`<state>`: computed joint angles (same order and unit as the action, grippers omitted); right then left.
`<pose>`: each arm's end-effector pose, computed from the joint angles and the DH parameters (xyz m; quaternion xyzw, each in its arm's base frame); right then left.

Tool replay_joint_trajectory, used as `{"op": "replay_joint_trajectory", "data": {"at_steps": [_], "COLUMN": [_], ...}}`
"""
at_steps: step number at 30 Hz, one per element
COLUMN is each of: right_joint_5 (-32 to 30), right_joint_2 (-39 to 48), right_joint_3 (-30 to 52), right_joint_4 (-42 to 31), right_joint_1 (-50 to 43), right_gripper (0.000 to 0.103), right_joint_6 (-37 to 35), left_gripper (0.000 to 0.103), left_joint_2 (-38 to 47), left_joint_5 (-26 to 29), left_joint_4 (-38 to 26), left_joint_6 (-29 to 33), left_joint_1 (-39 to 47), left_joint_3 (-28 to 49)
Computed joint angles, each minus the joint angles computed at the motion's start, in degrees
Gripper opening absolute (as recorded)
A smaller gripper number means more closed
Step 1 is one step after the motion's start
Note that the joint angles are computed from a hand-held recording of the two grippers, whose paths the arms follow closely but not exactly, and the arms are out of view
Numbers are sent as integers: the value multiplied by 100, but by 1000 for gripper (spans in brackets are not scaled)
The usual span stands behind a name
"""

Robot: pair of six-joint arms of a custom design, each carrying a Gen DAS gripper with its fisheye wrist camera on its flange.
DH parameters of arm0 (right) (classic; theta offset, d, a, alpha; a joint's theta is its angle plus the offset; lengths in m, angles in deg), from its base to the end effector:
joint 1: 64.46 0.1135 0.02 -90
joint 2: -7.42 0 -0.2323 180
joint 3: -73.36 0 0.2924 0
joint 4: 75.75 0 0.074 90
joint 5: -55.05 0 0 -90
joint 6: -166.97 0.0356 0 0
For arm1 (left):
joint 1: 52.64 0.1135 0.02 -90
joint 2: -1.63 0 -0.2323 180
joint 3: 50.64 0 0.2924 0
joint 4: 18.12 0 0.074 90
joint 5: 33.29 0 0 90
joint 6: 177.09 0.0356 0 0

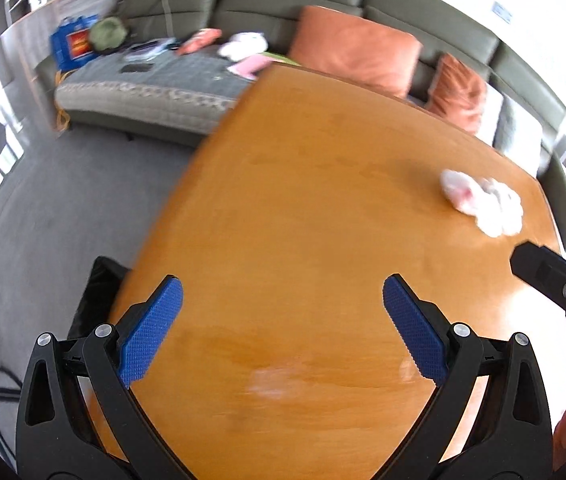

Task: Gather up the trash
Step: 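Move both tools back over the table toward the plastic bags, then grasp a clear plastic bag with the right tool while the left tool grasps the other bag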

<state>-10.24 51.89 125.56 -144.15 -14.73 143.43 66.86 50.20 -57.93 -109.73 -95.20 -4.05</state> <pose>0.1381 0.1400 0.2229 0.1911 0.9271 0.1005 0.3064 0.1920 -0.1708 0.1378 0.1510 0.9490 -0.1002 0.2581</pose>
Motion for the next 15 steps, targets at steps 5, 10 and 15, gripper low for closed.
{"op": "replay_joint_trajectory", "data": {"at_steps": [5, 10, 15], "right_joint_5": [-574, -1554, -2457], "right_joint_2": [-1616, -2174, -1813], "right_joint_3": [-755, -1153, -1378], "right_joint_4": [-544, -545, -77], "right_joint_1": [-1404, -3338, -5237], "right_gripper": [83, 83, 83], "right_joint_6": [-974, -2394, -3744], "left_gripper": [97, 97, 97], "left_joint_2": [1103, 2282, 3457], "left_joint_5": [-317, -417, -418], "left_joint_4": [173, 196, 124], "left_joint_6": [-457, -602, -665], "left_joint_1": [-971, -1509, -1787], "left_joint_3": [769, 1751, 2847]}}
